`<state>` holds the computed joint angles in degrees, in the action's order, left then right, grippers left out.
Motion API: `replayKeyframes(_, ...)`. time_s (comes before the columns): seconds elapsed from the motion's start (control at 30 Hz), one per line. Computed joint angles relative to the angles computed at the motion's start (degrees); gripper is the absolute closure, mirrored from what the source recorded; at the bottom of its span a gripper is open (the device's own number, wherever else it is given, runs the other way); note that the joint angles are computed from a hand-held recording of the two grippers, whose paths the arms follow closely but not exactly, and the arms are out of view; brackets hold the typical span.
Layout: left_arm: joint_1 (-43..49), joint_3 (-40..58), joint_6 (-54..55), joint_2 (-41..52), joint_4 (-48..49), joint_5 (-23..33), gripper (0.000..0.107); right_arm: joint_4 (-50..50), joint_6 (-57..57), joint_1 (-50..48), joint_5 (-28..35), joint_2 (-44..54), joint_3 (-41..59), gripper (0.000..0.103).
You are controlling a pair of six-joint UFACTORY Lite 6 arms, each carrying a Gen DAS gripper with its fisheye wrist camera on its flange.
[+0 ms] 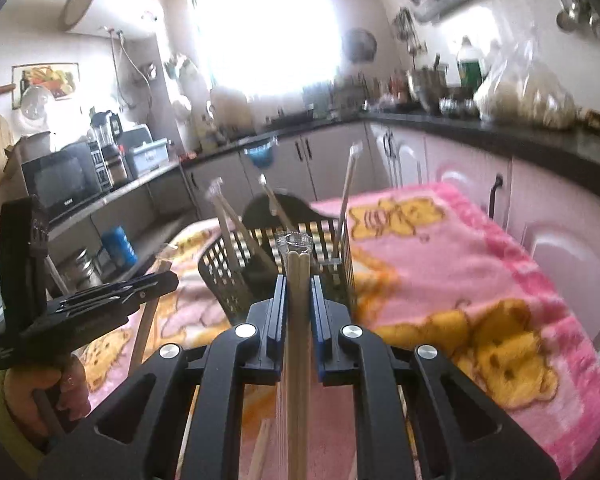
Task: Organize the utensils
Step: 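Lift the held chopsticks with both tools up over the green caddy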
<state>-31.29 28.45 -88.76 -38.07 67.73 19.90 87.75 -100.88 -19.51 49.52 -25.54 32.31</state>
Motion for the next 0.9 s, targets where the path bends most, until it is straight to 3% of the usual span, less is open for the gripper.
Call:
replayKeyframes(0.13,-3.2,2.4,-4.1,0.7,4.2,2.5,0.103,-0.2,1.5,-2.5,2.5,-2.2,1.0,0.092)
replayKeyframes(0.47,-1.7,11.2,-6.0,6.4,8.0,1.4,0.103,2.0,1.6,-7.1,8.3,-2.2,5.7,0.092)
replayKeyframes(0.9,4.4,22.1,-4.1,13.0,8.3,-3.1,0.106,6.6,1.5,-4.9,6.3,3.1,14.4,0.092)
